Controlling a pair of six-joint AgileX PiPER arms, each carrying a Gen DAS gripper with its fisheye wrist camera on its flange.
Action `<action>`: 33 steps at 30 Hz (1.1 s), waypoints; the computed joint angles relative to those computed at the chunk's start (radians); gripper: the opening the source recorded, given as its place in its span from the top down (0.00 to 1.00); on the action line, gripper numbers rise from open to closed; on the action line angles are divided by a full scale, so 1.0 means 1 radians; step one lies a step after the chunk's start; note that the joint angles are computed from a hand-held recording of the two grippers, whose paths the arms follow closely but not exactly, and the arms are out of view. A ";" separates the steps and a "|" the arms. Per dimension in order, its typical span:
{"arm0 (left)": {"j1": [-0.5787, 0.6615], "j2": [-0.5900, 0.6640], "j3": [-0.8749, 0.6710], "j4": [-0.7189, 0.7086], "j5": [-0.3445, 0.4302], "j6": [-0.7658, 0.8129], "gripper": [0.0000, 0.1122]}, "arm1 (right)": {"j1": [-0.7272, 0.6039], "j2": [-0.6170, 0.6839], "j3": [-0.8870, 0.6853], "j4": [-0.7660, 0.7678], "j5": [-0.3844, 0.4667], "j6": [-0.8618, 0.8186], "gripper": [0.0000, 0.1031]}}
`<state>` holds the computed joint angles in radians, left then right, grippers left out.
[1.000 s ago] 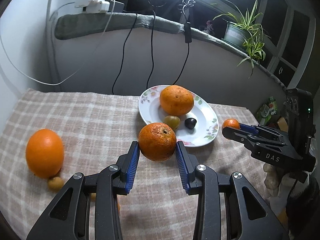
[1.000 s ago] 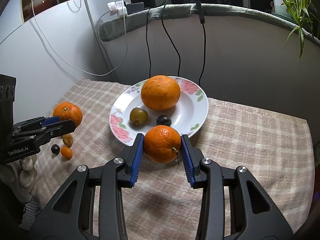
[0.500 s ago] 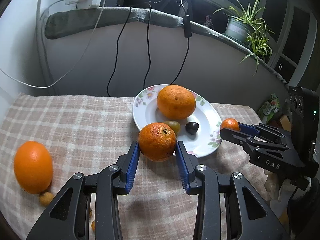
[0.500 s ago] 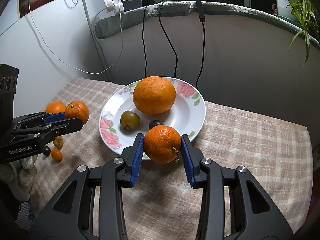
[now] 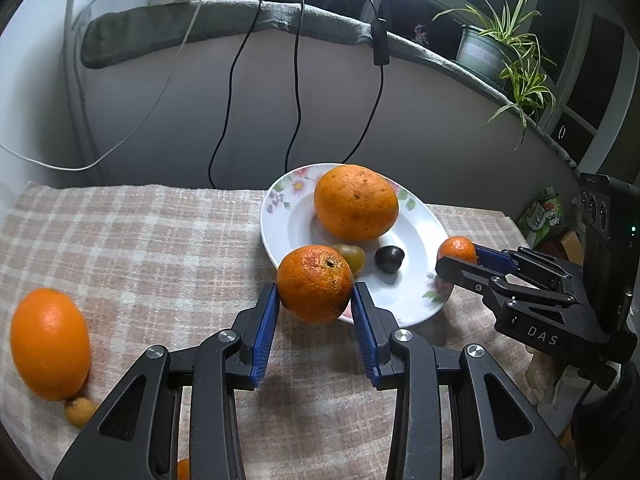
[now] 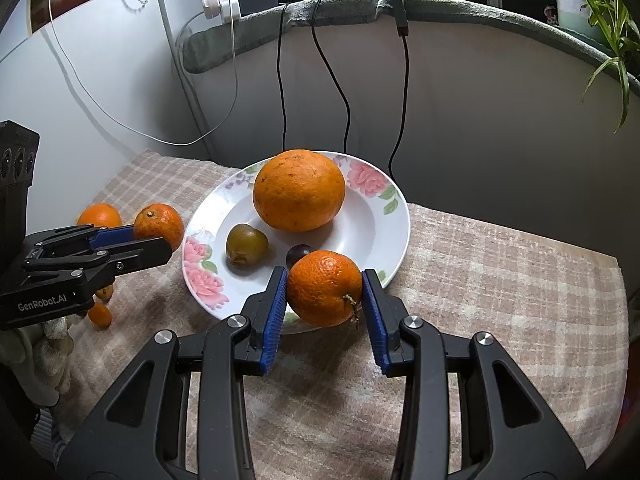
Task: Organize fruits
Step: 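Carry both tangerines over the white plate and open both tools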
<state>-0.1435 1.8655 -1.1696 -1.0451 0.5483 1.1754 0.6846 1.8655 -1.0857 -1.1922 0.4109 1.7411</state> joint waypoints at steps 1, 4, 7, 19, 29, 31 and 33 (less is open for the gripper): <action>-0.001 0.002 -0.002 0.001 0.002 -0.001 0.68 | -0.001 0.003 -0.003 0.002 -0.001 -0.003 0.62; -0.006 0.005 -0.007 0.006 0.001 -0.007 0.68 | -0.002 0.009 -0.010 0.013 -0.001 -0.017 0.62; -0.011 0.010 -0.014 0.008 0.002 -0.016 0.68 | -0.005 0.014 -0.016 0.019 -0.004 -0.025 0.62; -0.010 -0.004 -0.006 -0.022 -0.001 0.015 0.47 | -0.001 0.017 -0.017 -0.034 0.019 0.021 0.35; -0.003 -0.016 0.004 -0.033 -0.003 0.030 0.42 | 0.017 0.008 -0.028 -0.010 0.059 -0.023 0.26; 0.000 -0.020 0.009 -0.038 -0.003 0.035 0.42 | 0.019 0.010 -0.034 0.004 0.064 -0.037 0.26; 0.002 -0.025 0.013 -0.039 -0.002 0.036 0.42 | 0.022 0.008 -0.035 0.011 0.066 -0.045 0.26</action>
<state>-0.1418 1.8404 -1.1571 -1.0844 0.5462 1.2116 0.7063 1.8737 -1.1206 -1.1808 0.4764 1.6962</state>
